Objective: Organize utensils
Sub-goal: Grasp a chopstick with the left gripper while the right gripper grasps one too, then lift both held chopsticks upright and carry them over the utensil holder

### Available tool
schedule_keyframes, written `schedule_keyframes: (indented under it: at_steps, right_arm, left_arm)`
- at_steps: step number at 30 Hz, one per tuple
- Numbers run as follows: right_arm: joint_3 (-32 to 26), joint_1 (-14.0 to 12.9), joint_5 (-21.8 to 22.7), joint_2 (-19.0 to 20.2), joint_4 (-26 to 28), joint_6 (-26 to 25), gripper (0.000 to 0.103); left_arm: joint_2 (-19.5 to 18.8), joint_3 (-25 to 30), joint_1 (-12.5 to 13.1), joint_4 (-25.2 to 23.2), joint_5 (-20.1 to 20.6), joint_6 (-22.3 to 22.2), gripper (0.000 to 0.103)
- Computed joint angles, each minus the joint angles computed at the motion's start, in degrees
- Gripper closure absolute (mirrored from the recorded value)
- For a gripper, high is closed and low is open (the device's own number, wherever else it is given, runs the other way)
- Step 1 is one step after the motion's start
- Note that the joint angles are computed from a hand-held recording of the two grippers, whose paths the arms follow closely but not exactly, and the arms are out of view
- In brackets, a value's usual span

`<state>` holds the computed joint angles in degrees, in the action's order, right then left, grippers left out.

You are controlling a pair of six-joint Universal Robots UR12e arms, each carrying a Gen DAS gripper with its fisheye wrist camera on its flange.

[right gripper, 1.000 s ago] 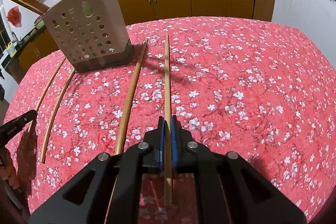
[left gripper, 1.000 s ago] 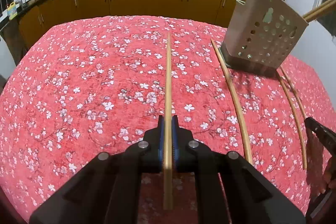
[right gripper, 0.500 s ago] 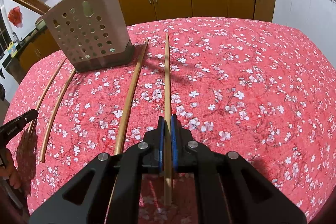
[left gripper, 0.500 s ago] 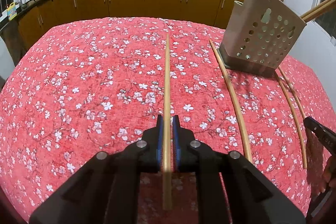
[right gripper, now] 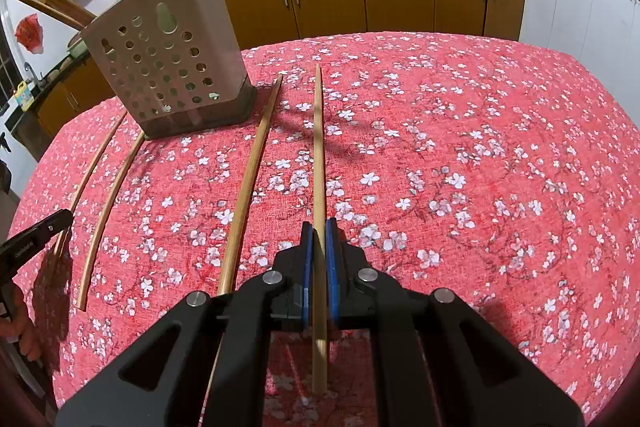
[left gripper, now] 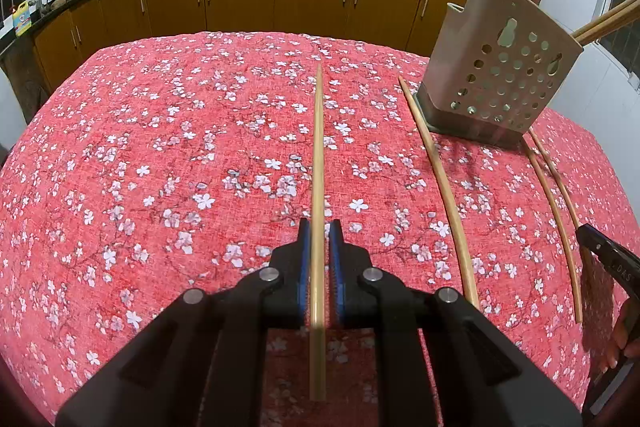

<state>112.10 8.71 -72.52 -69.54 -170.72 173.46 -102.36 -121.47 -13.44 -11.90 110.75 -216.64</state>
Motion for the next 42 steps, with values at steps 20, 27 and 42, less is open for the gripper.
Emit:
schedule_keyframes:
  at_steps: [20,27,42]
  right_arm:
    - [0.0,0.0,0.1,0.0,0.0,0.1,0.095]
    - [0.2,0.2,-0.6,-0.2,0.0,0.0,0.095]
    - [1.8,-0.9,1.1,-2.5,-4.8,0.0,0.096]
  left_arm:
    - [-0.3,0.3,-0.1,0.0,-0.2,0.6,0.086]
    - [-0.2,0.8,-0.9,-2.1,1.2,1.2,0.086]
    - [1.8,0.4,-2.1,-4.5,2.0,2.6,0.095]
